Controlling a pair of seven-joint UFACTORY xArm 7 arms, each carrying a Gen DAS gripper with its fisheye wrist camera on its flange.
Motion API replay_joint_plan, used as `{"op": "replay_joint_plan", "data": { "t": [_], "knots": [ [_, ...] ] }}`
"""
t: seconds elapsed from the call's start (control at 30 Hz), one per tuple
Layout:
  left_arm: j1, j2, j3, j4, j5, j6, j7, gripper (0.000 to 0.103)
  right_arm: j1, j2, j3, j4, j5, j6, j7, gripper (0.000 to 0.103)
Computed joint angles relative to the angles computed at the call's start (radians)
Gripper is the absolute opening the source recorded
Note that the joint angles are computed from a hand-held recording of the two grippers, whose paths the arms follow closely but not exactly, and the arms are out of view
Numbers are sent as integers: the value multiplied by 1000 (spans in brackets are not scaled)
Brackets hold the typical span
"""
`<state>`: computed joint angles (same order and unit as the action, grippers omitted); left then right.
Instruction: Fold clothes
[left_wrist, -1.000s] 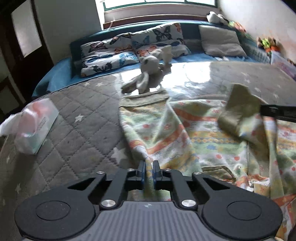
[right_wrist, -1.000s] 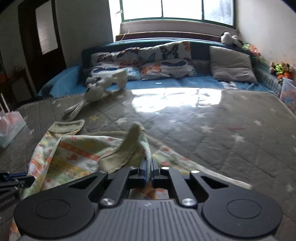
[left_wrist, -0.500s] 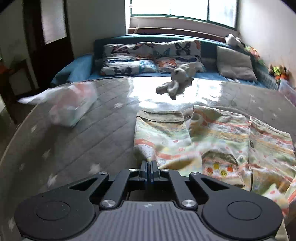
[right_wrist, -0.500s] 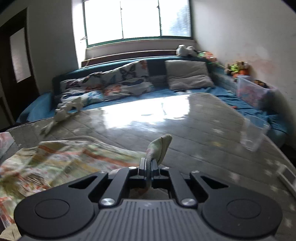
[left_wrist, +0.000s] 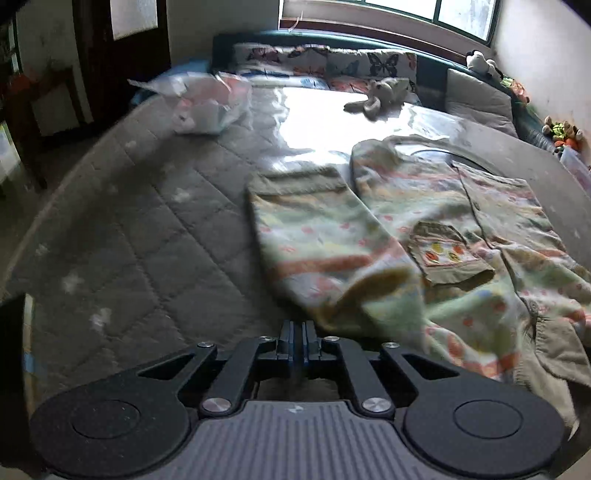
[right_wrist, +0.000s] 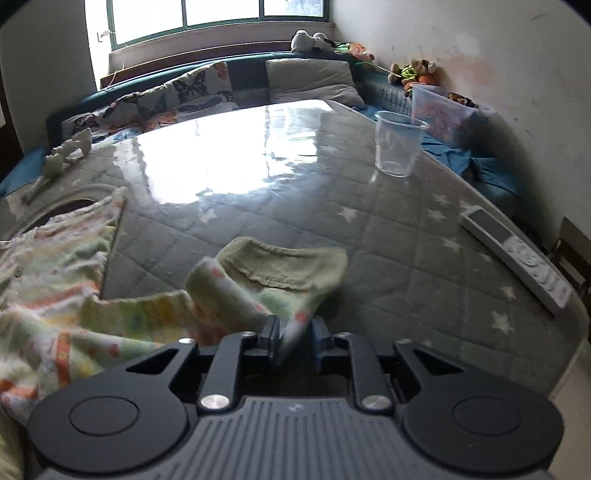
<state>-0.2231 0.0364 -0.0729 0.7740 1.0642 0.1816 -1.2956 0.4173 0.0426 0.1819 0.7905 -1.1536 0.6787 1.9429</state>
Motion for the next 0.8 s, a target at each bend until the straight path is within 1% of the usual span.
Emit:
{"op": "replay_joint_plan", "data": {
  "t": [0.03, 0.13, 0.2, 0.23, 0.27, 0.3, 0.33, 0.4, 0.47, 0.57, 0.63, 0.7, 0.73, 0.8],
  "knots": [
    [2, -13, 3, -3, 10, 9, -4, 7, 1, -14, 2, -10, 14, 5, -16, 19],
    [18, -27, 0, 17, 64, 11, -39, 15, 2, -69, 19, -42, 55, 50, -76, 20],
    [25, 3, -1, 63, 82, -1, -46, 24, 1, -79, 32, -31, 66, 84, -106, 20],
    [22, 29, 1, 95, 78, -7, -36, 33, -4, -78, 33, -24, 52, 79, -105, 20],
    [17, 58, 6, 129, 72, -14, -22, 38, -9, -75, 33, -15, 36, 71, -104, 20],
    [9, 86, 13, 163, 61, -21, -5, 39, -14, -66, 31, -2, 19, 57, -105, 20],
    [-1, 122, 18, 203, 37, -25, 28, 40, -20, -51, 26, 16, -1, 34, -108, 20],
    [-13, 202, 15, 292, -42, -17, 124, 41, -34, 4, 6, 75, -48, -49, -126, 20],
    [-16, 290, -1, 394, -137, 22, 233, 41, -38, 77, -16, 152, -75, -123, -159, 20],
    [-21, 420, -24, 556, -254, 87, 377, 41, -25, 206, -55, 292, -78, -211, -236, 20],
    [-25, 495, -33, 647, -313, 120, 460, 41, -23, 301, -73, 397, -39, -266, -315, 20],
    [-20, 559, -47, 722, -374, 150, 548, 41, -24, 382, -81, 488, 19, -301, -398, 20],
    [-28, 585, -40, 755, -394, 168, 571, 41, -27, 424, -81, 537, 53, -313, -447, 20],
    [-59, 615, -2, 795, -403, 168, 582, 42, -38, 513, -69, 644, 132, -316, -568, 20]
  ]
}}
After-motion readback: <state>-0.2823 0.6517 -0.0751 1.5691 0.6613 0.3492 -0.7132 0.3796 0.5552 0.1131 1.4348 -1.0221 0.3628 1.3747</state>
